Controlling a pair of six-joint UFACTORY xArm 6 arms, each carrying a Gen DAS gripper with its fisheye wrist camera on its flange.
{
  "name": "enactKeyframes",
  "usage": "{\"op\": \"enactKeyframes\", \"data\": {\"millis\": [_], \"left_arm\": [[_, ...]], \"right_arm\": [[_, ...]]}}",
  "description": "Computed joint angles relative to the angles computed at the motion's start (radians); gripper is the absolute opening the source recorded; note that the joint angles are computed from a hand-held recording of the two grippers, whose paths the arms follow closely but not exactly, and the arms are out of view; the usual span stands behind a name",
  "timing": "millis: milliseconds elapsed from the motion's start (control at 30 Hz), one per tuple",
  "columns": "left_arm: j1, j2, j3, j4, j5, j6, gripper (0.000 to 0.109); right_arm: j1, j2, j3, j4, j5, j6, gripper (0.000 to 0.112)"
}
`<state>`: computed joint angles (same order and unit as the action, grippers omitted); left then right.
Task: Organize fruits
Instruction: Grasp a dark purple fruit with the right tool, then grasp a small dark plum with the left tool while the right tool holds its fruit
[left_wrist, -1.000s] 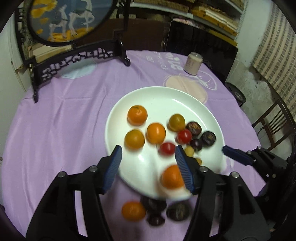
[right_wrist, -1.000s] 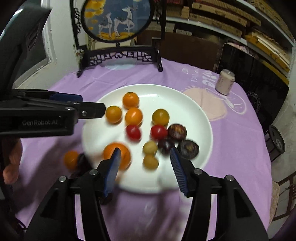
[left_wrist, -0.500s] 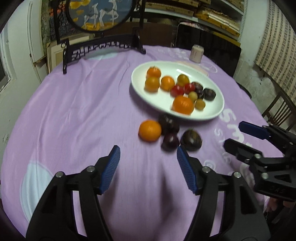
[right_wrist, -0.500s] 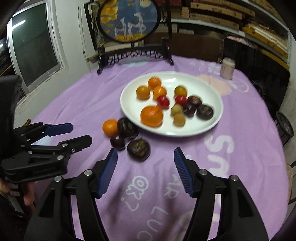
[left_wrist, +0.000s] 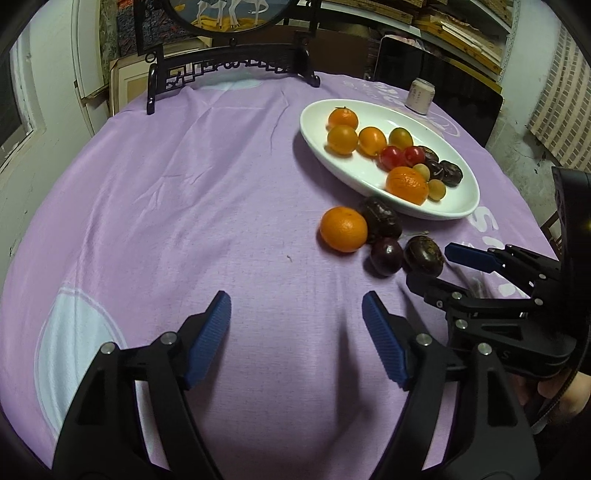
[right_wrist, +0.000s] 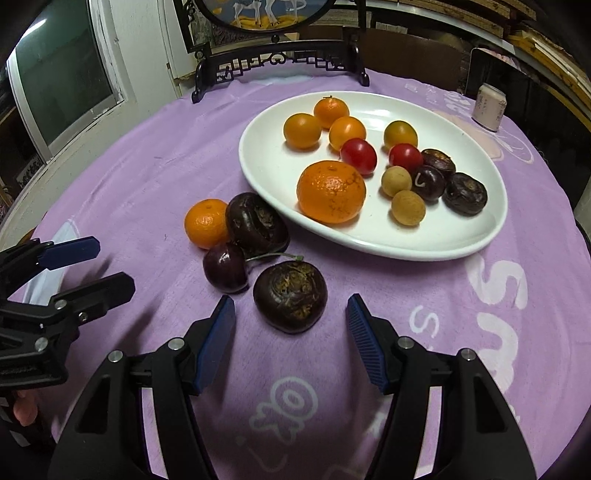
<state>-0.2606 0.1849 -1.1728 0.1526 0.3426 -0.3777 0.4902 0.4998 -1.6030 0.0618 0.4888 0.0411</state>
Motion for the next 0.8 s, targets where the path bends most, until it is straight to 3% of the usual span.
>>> {"op": "enactKeyframes", "data": {"millis": [67,133,233,533,600,700,800], "left_arm": [[-0.001,0.003,-0.002,-0.002,0.0,0.004,0.078],[-0.004,0.007,-0.007,-0.015,0.004,0.017,0.078],[-0.013,0.014,-0.019,-0.024,0.013,0.031,0.078],[-0.068,0.09,-0.118,-0.1,0.073,0.117,0.077],[-0.08,0.126,-0.161,-0.106,0.097,0.117,0.074],[-0.087,0.176,-0.224,-0.079,0.132,0.087,0.058],[-0.088,0.207,-0.268,-0.052,0.146,0.056,0.056]], "right_arm": [[0.001,0.01,-0.005,0.008,-0.01,-0.015,0.064],[0.0,0.012,-0.005,-0.022,-0.015,-0.009,0.041],[-0.004,-0.011,0.017,0.055,-0.011,-0.053,0.041],[-0.035,-0.245,0.318,-0.002,-0.116,0.065,0.041],[-0.043,-0.28,0.365,0.006,-0.125,0.069,0.041],[-0.054,-0.313,0.415,0.016,-0.146,0.074,0.041],[-0.059,-0.334,0.447,0.036,-0.161,0.063,0.041]]}}
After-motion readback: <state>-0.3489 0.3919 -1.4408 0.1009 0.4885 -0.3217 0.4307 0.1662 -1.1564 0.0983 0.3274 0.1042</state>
